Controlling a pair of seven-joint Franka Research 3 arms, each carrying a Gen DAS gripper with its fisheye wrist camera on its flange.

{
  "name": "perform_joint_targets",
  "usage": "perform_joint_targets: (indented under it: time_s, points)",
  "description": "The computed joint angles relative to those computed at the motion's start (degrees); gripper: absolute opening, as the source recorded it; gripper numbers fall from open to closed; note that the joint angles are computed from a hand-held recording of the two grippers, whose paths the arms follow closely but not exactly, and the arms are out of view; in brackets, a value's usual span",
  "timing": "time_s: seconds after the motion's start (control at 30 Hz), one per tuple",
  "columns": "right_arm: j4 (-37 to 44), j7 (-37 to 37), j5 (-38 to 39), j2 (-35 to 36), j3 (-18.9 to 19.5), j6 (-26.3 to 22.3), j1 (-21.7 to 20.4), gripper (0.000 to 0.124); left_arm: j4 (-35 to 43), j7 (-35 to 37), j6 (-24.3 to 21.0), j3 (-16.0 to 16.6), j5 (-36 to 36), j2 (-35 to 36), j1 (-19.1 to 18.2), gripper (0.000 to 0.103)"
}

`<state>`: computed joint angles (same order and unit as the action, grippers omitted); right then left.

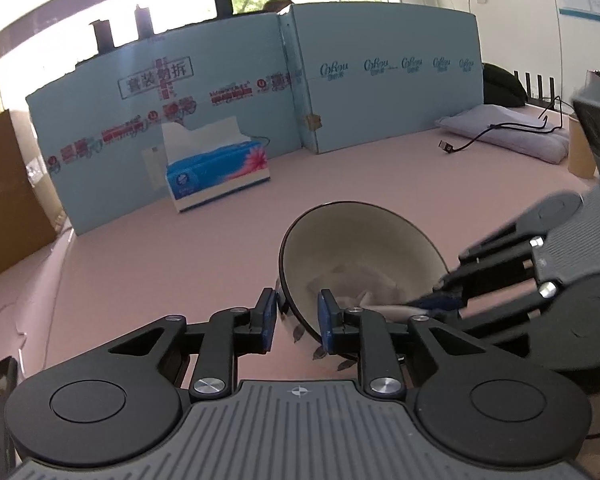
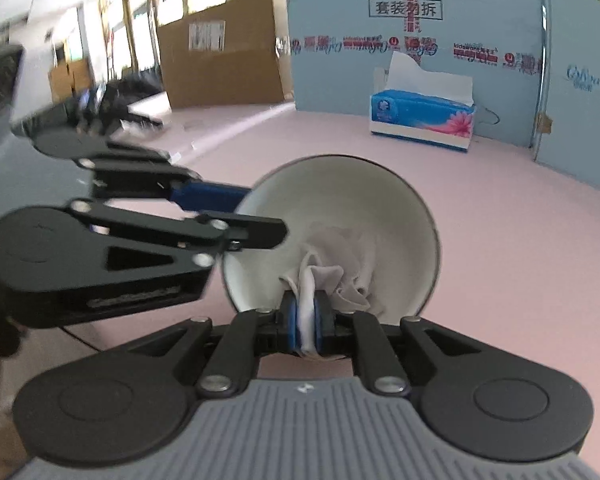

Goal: Clean bowl

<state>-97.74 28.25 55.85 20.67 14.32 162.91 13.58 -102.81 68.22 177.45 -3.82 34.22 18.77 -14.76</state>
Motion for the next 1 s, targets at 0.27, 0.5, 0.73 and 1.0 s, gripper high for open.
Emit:
perform_joint_targets:
  time_s: [0.27,0.5,0.73,1.0]
  points:
    - [1.06,2.15,0.55,0.1,-0.91,-2.13,0.11,0.009,4.16,9.0,-1.89,-2.51,-1.86,2.57,1.37,0.011]
    - [0.97,9.18,-19.21,-0.69,-6.3,-4.3,3.37,0.009,4.47,9.15,-0.52,0.39,1.92,2.58,-1.66,0.012]
    - [1.89,11.88,-32.56,0.26,-8.01,-3.84,4.55,0.007,4.89,11.85,-0.4,-1.04,0.9,3.1,-0.54,0.013]
    - [2.91,18.41,-45.85,1.73,-11.79,-0.06,7.53,0.006,5.21,15.74,0.27,-2.59,-1.64,3.74,0.77,0.014]
